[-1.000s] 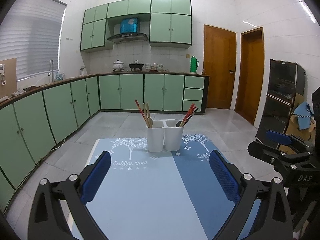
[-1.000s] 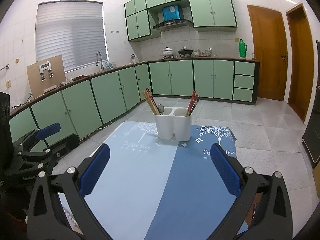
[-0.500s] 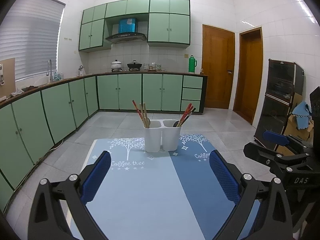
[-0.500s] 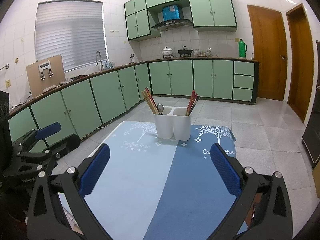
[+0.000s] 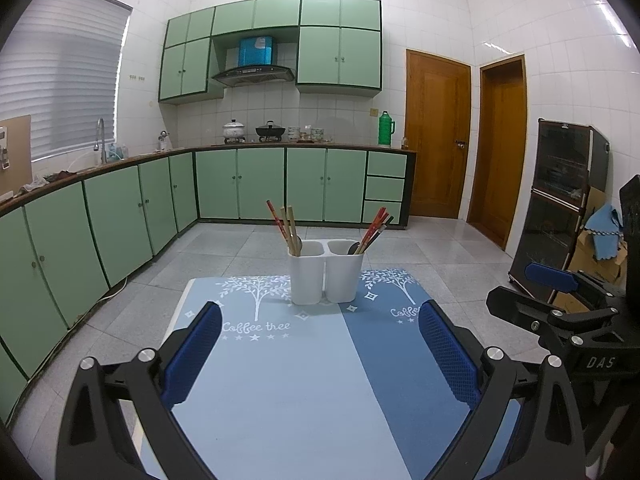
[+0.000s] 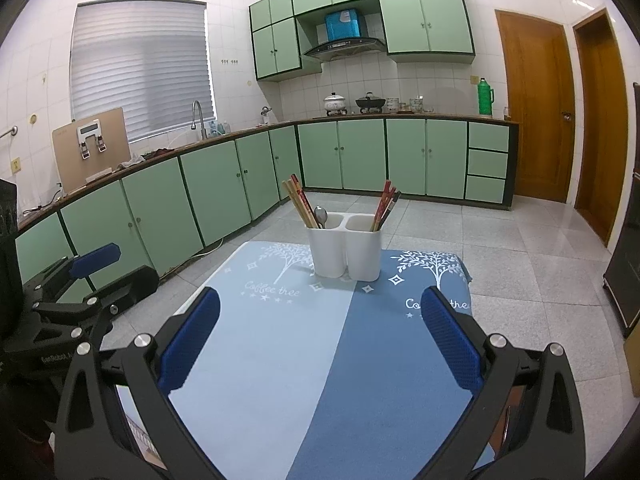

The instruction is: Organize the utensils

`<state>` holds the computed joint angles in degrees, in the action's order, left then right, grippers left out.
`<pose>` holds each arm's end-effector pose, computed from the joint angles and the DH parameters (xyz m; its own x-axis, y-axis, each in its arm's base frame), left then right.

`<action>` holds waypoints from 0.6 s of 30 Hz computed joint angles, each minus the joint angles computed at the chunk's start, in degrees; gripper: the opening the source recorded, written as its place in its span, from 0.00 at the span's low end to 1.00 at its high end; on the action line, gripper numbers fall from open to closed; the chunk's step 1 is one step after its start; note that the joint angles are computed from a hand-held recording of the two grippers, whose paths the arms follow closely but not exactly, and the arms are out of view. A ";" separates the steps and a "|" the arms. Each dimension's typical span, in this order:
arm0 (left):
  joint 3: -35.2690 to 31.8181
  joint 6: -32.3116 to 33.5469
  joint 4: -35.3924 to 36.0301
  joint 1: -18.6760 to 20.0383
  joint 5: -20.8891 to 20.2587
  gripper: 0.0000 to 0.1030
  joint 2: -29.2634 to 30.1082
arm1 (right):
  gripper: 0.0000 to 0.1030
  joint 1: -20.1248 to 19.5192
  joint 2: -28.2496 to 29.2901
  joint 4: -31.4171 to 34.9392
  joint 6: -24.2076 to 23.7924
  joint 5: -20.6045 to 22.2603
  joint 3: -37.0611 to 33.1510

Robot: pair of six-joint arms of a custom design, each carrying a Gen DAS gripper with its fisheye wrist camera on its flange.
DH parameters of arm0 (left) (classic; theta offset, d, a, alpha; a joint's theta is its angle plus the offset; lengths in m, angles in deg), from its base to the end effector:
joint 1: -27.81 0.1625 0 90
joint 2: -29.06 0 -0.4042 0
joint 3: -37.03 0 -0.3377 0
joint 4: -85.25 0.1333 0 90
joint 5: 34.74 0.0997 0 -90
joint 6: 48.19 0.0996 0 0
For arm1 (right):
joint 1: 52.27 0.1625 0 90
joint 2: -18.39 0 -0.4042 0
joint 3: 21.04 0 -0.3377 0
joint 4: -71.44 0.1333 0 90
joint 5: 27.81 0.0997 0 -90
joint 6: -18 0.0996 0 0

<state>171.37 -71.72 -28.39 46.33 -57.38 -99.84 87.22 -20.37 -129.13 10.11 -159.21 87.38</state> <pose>-0.1077 -0.2736 0.4398 -0.7223 0.1302 -0.6792 0.6679 0.3858 -0.6364 0.4672 -0.3104 0.1077 -0.7299 -0.3536 0.5849 -0.6812 0.4466 -0.5801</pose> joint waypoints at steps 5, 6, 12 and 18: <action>-0.03 0.38 -0.35 0.22 -0.17 0.94 0.18 | 0.95 -0.09 -0.14 0.40 0.15 0.01 -0.10; -0.03 0.51 -0.48 0.27 -0.22 0.94 0.24 | 0.95 -0.08 -0.11 0.44 0.25 -0.02 -0.11; -0.06 1.04 -1.14 0.52 -0.36 0.94 0.41 | 0.95 -0.07 -0.17 0.49 0.22 -0.08 -0.06; -0.07 0.99 -1.00 0.53 -0.30 0.94 0.42 | 0.95 -0.25 -0.10 0.54 0.26 0.03 -0.11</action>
<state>171.30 -70.73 -29.38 46.85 -57.69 -99.42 86.98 -20.47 -128.59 10.36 -159.18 87.27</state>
